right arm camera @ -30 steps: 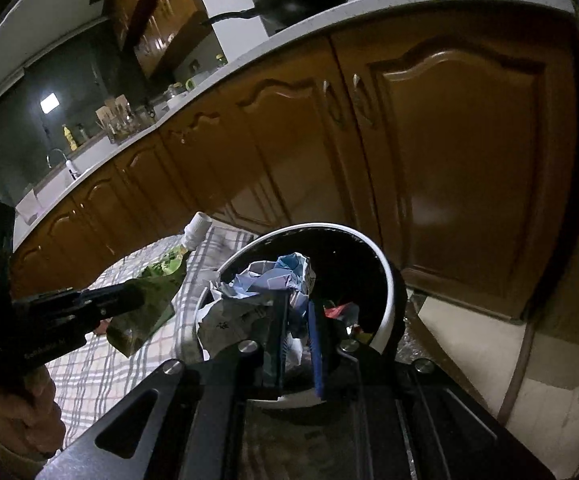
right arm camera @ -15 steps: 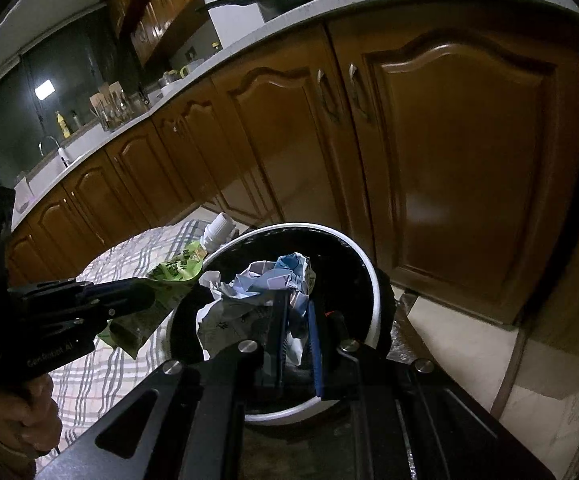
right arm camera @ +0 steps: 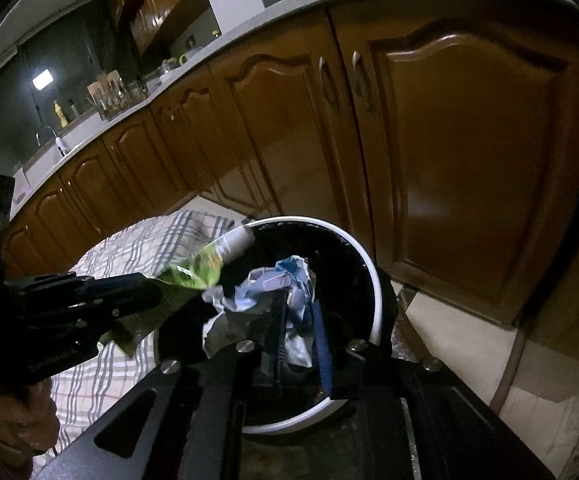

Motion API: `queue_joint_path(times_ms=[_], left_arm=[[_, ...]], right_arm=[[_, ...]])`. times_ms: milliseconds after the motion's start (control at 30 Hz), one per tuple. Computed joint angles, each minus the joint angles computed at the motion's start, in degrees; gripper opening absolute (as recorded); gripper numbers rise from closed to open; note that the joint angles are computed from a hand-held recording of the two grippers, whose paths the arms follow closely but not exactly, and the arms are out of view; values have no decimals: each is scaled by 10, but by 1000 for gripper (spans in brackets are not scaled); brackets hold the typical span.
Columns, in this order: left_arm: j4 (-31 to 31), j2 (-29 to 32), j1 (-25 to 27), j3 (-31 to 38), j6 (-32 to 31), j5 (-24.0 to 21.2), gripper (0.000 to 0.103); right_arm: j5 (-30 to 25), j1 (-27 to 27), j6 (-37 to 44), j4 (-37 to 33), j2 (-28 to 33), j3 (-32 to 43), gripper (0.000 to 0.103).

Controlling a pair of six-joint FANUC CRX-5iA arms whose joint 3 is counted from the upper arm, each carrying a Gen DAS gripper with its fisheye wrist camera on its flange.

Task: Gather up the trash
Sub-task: 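Carry the pouch and white wrapper over the black bin and release them, then move both tools back toward the two cartons on the table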

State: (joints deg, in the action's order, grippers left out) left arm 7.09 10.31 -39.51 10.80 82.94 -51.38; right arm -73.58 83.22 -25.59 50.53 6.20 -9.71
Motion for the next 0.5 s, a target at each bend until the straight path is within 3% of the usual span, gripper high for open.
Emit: queue_joint_path(times_ms=[167,500], left_arm=[[22,-10,10,-20,-2,11,32],[89,-93,51,-145,-11,72,33]], right_arm=[[11,-4,2,-6,-1,-1,39],[7,17,-45,23,0,-11,55]])
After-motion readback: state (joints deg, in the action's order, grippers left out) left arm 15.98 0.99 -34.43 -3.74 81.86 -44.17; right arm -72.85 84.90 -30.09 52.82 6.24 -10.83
